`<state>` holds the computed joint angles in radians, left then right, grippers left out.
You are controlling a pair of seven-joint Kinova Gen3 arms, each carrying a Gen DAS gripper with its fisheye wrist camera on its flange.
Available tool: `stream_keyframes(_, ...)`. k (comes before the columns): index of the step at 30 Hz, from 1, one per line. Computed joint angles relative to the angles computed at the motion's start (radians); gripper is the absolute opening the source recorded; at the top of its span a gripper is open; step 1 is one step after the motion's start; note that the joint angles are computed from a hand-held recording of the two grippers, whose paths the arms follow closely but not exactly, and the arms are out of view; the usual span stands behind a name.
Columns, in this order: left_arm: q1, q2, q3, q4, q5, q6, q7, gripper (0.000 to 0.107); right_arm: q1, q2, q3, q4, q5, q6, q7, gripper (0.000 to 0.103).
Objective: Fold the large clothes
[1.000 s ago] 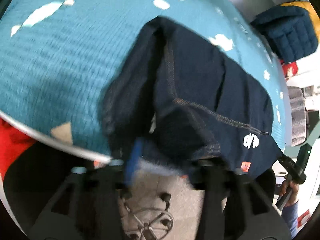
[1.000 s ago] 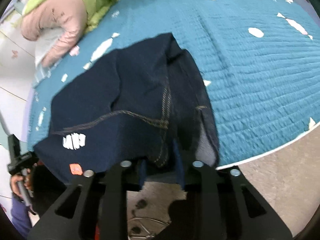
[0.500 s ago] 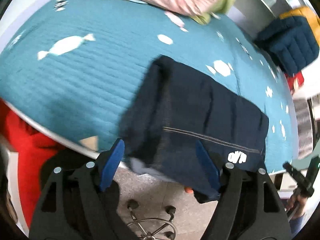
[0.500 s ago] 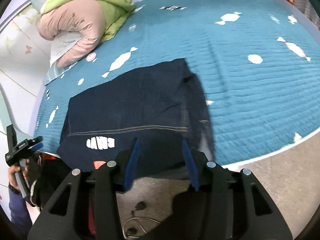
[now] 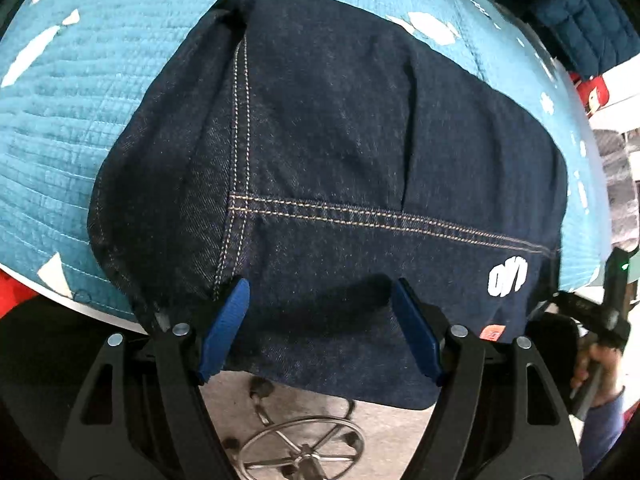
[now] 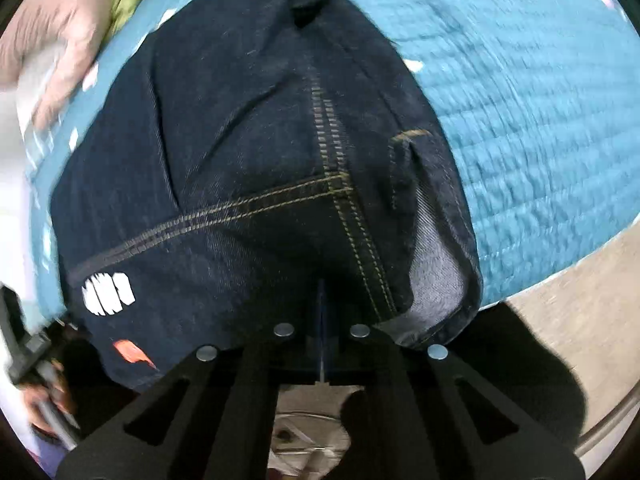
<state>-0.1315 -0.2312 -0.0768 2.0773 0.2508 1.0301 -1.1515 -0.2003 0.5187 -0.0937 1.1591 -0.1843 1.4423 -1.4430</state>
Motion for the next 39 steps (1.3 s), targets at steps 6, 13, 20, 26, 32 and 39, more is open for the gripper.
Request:
stream_keyframes(6, -0.008, -0.011, -0.033, 0.018, 0.040, -0.006, -0.071, 0.079, -0.064, -0.046, -0.003, -0.033, 0.063, 0.009, -0.017, 0.003)
stream_keyframes(13, -0.007, -0.004, -0.014, 0.020, 0.036, -0.028, -0.072, 0.086, -0.062, 0.024, -0.019, -0.213, -0.033, -0.042, -0.076, 0.005)
stream_keyframes(20, -0.013, -0.011, -0.061, 0.044, 0.108, -0.043, -0.147, 0.086, -0.132, 0.239, 0.039, -0.458, 0.061, 0.036, -0.163, 0.000)
stream_keyframes(26, -0.041, -0.035, -0.105, 0.055, 0.160, -0.014, -0.216, 0.086, -0.166, 0.314, 0.052, -0.586, 0.122, 0.099, -0.204, 0.001)
stream_keyframes(32, -0.079, -0.084, -0.178, 0.006, 0.254, 0.008, -0.328, 0.086, -0.159, 0.195, -0.035, -0.496, 0.027, -0.014, -0.184, 0.005)
stream_keyframes(39, -0.092, 0.103, -0.310, -0.083, 0.433, -0.028, -0.485, 0.086, -0.253, 0.229, -0.103, -0.531, -0.101, 0.051, -0.159, 0.005)
